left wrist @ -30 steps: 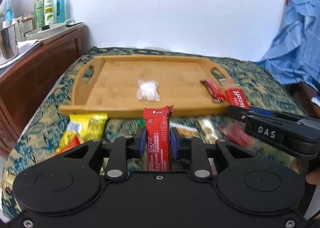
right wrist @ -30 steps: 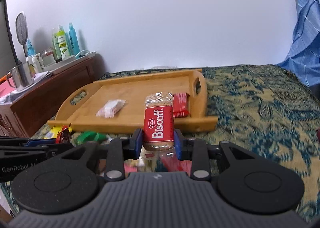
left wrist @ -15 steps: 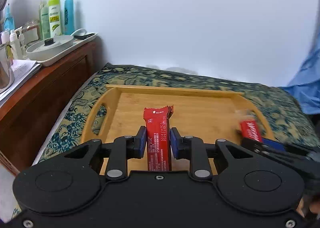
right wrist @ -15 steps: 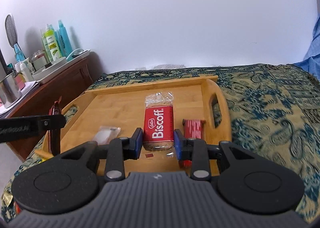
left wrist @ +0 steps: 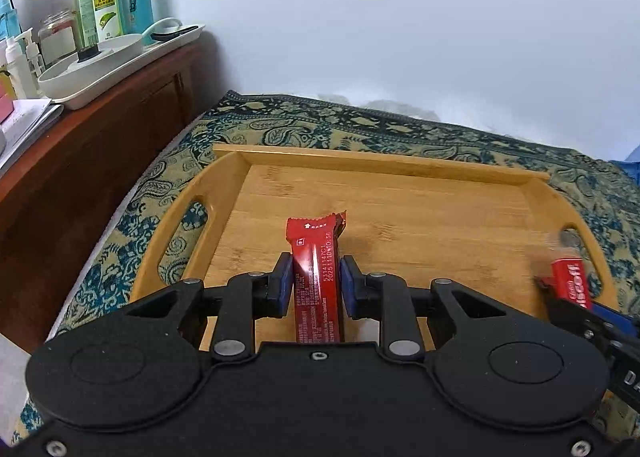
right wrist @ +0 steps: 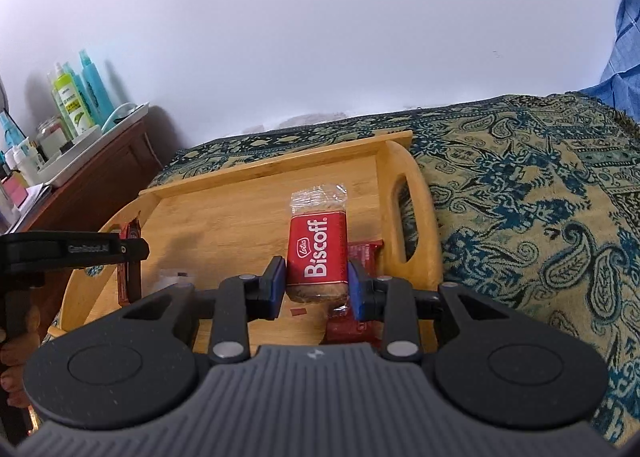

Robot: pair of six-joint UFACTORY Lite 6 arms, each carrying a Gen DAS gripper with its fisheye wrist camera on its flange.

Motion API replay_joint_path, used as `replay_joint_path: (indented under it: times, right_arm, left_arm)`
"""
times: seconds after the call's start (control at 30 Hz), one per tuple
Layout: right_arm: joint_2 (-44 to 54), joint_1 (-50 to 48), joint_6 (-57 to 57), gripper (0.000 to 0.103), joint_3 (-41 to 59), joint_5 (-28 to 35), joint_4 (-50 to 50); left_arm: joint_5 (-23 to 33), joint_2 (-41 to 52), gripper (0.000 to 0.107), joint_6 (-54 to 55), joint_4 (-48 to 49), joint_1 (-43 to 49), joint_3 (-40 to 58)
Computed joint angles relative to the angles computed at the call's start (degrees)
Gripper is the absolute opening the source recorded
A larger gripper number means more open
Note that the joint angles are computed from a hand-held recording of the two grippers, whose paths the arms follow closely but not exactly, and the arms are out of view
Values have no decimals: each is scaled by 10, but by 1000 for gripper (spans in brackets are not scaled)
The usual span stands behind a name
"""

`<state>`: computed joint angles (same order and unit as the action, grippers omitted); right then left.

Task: Organize snacks
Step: 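Carry the red bar and Biscoff pack onto the tray and open both tools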

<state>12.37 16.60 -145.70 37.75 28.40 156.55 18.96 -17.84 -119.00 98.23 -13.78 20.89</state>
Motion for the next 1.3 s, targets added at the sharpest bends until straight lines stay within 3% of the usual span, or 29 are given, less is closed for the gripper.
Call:
replay_joint_path:
  times: [0.57,1.07,1.3]
  right_arm:
    - [13,29,-106,38,6,-2,93]
    - [23,-5,6,40,12,23,-17]
    - [24,-16,39,41,11,32,-46]
  left_arm:
    - [-1,72,23,-191,203,24,3]
    - [0,82,23,-243,262,36,-5]
    - [-8,79,23,-213,230,38,-1]
